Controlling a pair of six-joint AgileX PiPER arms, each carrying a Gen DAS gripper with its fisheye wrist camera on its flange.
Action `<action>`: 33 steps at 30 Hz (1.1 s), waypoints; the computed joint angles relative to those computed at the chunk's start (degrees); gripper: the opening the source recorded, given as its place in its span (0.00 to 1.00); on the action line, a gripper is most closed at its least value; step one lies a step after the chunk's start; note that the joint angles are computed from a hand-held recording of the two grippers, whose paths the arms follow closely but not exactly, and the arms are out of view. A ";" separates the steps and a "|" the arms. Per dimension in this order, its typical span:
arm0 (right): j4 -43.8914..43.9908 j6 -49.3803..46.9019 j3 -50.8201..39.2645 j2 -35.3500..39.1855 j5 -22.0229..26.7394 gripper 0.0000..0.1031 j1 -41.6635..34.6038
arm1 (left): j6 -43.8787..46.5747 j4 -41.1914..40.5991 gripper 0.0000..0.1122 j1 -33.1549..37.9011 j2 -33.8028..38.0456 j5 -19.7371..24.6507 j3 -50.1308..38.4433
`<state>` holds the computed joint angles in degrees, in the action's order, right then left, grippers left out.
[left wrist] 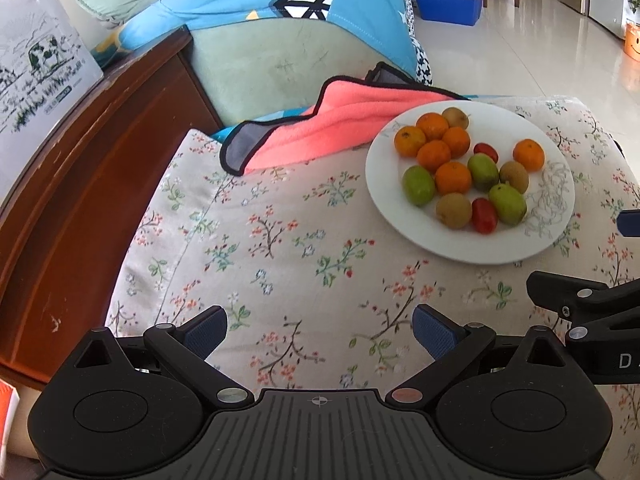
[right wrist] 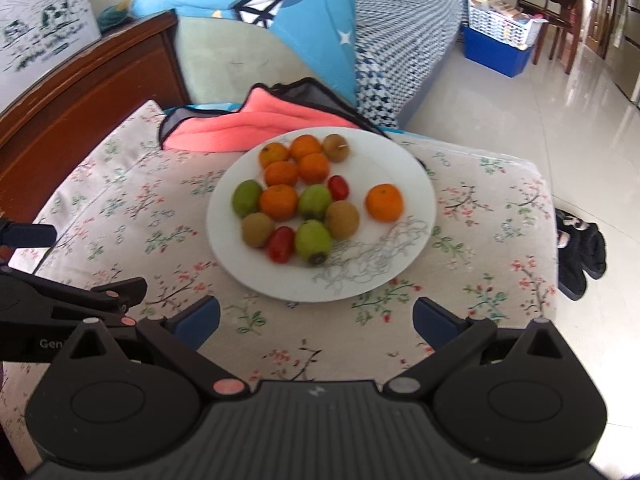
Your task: Organize fruits
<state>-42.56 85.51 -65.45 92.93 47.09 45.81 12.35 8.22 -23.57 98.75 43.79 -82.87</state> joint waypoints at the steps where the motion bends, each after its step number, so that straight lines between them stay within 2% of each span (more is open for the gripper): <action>1: -0.39 0.51 0.46 -0.11 -0.84 0.99 0.22 | 1.00 -0.91 0.89 0.59 -0.32 0.01 0.39; 8: -1.77 2.98 3.22 -0.36 -7.14 0.99 1.22 | 6.08 -6.23 0.89 4.45 -1.74 0.86 2.36; 13: -4.25 3.36 3.69 1.50 -8.33 0.99 3.83 | 8.51 -8.06 0.89 7.28 -2.60 0.83 3.73; 21: -12.00 6.48 5.25 5.11 -12.96 0.99 8.18 | 13.55 -14.12 0.89 12.96 -3.14 2.80 4.29; 25: -17.82 11.34 5.19 7.59 -12.77 0.99 10.27 | 15.49 -16.39 0.89 14.73 -4.06 3.15 5.31; 29: -23.98 16.24 4.30 10.79 -8.17 0.99 13.18 | 16.97 -18.67 0.89 16.12 -4.76 3.98 5.89; 33: -30.15 23.71 5.23 11.85 -6.85 0.99 14.08 | 17.62 -19.63 0.89 16.73 -5.44 4.15 6.58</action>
<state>-72.71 109.23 -60.22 104.78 40.24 59.89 29.97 -11.41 -6.84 93.31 47.94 -76.30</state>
